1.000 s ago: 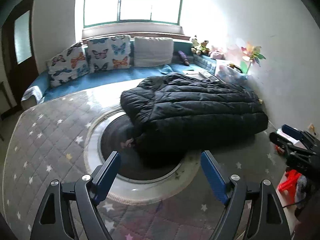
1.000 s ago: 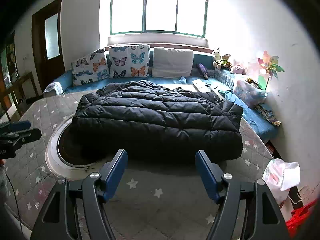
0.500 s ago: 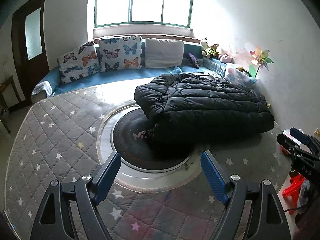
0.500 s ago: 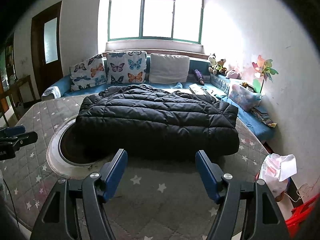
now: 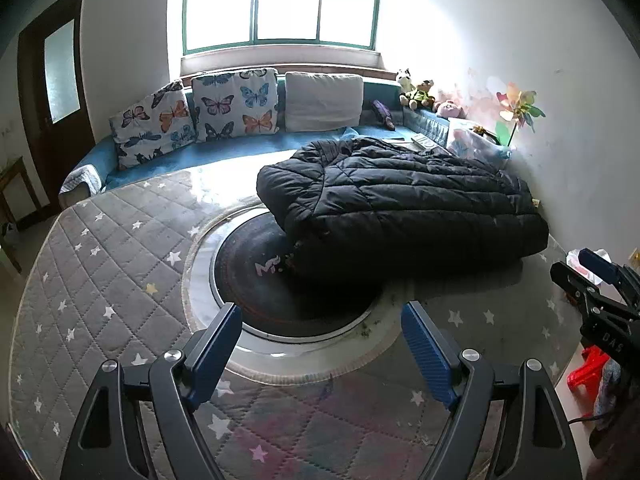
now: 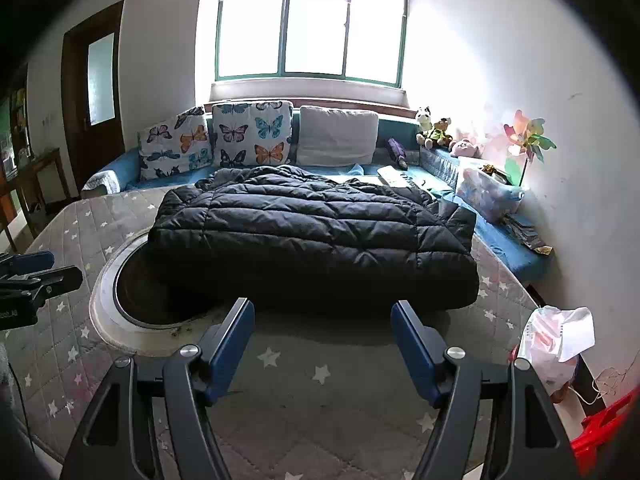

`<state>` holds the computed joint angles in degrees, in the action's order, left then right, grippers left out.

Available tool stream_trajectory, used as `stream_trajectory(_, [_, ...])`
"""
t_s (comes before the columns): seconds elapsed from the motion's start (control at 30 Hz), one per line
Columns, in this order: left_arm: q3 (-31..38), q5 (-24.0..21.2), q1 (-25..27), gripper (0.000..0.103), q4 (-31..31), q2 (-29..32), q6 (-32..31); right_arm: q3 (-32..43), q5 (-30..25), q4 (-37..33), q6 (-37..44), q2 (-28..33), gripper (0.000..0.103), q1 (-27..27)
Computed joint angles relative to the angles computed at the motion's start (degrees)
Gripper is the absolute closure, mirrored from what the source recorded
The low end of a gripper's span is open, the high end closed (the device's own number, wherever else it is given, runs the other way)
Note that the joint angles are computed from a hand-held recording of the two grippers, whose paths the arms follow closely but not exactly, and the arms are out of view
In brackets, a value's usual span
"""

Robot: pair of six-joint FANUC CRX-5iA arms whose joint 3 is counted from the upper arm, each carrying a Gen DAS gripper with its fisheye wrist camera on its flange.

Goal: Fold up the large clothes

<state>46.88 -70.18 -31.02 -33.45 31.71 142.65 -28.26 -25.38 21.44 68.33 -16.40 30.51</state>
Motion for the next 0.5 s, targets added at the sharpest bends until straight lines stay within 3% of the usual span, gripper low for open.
stream_trajectory(0.5, [1.49,0.27,0.58,0.015,1.94,2.08,-1.57,0.63,-0.42,-1.93,1.20,0.79,0.025,-0.24])
